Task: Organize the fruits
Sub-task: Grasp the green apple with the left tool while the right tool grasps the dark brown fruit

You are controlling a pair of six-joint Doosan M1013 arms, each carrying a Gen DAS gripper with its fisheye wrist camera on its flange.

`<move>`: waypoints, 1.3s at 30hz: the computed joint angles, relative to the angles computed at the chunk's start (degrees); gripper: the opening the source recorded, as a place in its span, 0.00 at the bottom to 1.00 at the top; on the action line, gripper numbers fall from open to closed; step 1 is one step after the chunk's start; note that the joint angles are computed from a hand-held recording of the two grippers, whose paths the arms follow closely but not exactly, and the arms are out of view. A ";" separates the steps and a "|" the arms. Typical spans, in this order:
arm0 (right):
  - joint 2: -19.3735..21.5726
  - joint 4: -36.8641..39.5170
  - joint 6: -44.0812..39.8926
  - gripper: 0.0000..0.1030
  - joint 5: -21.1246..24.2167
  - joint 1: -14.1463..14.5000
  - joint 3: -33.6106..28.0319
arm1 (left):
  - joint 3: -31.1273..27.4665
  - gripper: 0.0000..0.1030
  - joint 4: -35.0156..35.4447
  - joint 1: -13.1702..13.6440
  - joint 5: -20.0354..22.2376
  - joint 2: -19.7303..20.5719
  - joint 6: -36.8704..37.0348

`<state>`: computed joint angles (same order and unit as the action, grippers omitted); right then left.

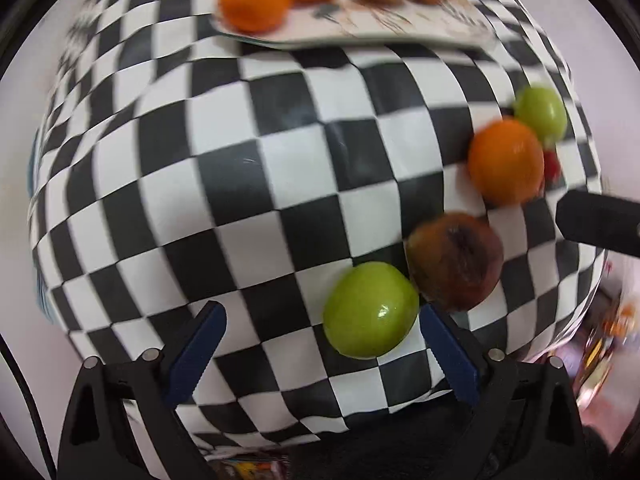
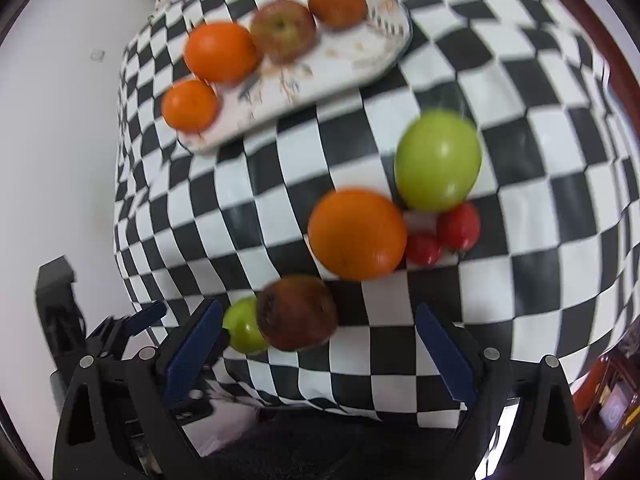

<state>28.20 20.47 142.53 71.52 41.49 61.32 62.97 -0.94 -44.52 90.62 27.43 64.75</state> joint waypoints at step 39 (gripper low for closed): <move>6.56 -3.46 -7.58 0.63 6.71 3.89 -8.94 | 1.60 0.50 -4.68 2.52 -5.51 -2.68 -7.65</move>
<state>34.75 17.01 134.94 78.23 45.38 52.38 64.58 -5.62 -42.00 85.11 24.75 57.11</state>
